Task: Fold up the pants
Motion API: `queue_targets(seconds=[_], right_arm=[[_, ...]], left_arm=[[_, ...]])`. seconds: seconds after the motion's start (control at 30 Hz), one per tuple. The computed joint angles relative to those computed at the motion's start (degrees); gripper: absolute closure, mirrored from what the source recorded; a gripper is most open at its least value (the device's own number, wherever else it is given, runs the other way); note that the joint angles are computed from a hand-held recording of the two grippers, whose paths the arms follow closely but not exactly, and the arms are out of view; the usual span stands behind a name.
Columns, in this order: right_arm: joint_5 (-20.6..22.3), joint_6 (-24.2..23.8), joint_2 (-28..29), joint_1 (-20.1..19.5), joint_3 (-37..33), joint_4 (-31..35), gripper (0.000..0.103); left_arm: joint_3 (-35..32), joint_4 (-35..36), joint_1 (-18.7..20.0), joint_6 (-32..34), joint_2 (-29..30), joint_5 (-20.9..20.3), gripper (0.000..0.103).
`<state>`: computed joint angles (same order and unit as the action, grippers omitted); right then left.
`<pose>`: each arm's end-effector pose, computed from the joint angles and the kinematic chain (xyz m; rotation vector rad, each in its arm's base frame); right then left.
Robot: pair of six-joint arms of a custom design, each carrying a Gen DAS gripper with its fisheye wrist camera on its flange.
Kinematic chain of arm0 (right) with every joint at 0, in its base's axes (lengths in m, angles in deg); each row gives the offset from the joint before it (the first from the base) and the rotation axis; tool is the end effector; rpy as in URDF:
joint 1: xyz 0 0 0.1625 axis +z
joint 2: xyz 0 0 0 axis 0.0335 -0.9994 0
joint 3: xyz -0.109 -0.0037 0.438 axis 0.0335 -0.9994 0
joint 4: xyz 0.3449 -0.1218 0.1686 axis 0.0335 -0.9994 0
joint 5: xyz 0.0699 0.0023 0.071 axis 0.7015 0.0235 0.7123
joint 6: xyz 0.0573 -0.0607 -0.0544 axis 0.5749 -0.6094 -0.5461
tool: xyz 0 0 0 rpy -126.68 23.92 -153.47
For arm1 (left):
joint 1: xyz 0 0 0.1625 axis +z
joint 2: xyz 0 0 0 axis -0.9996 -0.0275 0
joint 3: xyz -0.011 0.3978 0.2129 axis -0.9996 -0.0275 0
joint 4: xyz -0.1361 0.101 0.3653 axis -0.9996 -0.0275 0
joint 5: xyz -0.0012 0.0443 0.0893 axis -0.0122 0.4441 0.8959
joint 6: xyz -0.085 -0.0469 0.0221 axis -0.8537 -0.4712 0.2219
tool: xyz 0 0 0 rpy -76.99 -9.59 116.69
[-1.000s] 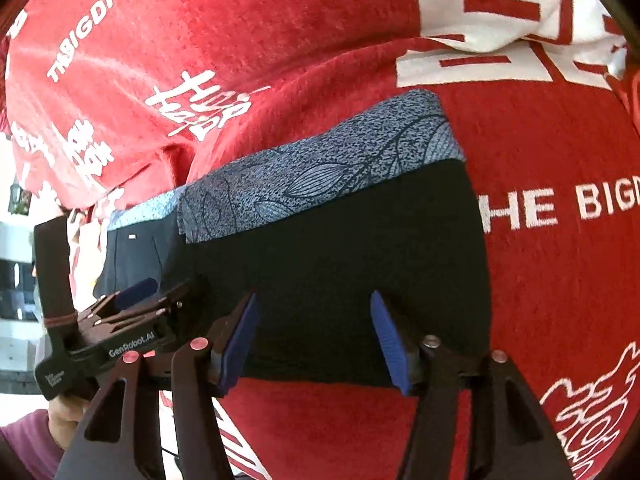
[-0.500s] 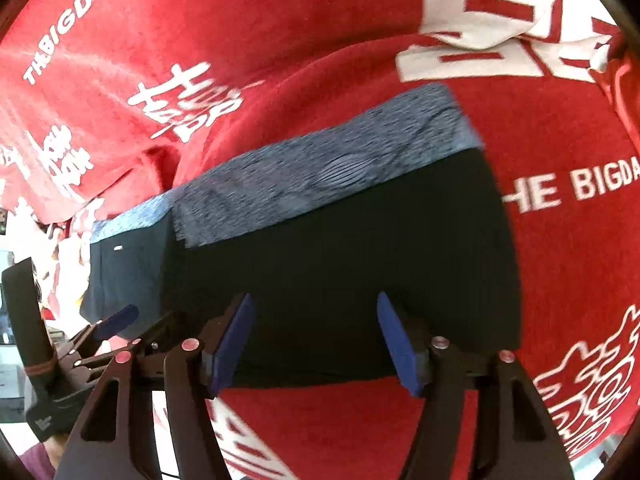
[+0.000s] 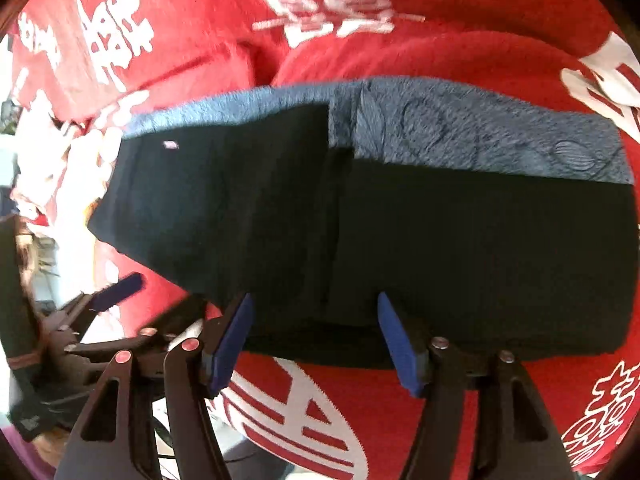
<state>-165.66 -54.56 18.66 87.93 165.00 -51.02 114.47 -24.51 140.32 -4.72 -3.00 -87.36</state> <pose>0.0902 -0.6756 0.2654 -0.1590 -2.7093 0.0768 -0.3134 -0.7025 0.0483 0.1545 2.4507 -0.0419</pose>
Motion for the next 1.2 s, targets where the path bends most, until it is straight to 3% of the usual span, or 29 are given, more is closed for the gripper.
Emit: queue_targets(seconds=[0.13,0.23,0.43,0.57,0.87,0.97,1.07,1.2], right_arm=[[-0.2,1.6,0.2,0.5,-0.6,0.4,0.033],[-0.5,0.1,0.4,1.6,-0.9,0.0,0.033],[5.3,-4.0,3.3,4.0,-2.5,0.7,0.037],[8.3,-3.4,5.7,4.8,-3.9,1.9,0.037],[9.7,-3.1,7.0,5.2,-4.2,3.2,0.037],[9.7,-3.1,7.3,5.1,-4.4,3.7,0.037],[9.8,-3.1,7.5,5.0,-4.6,4.2,0.037],[10.2,-3.1,8.0,4.9,-5.0,4.5,0.037]], left_arm=[[3.0,-1.9,1.0,-1.4,-2.8,0.5,0.006],[4.8,-3.6,1.7,-2.0,-4.6,1.3,0.006],[7.4,-5.5,3.5,-3.0,-7.7,3.0,0.006],[10.0,-11.5,4.6,-2.1,-10.1,3.7,0.006],[13.6,-27.5,8.9,2.0,-11.8,-2.6,0.006],[14.2,-32.2,10.2,1.8,-11.5,-6.2,0.006],[15.4,-38.5,12.1,1.6,-11.2,-12.6,0.006],[16.3,-42.9,12.9,2.0,-10.9,-15.1,0.006]])
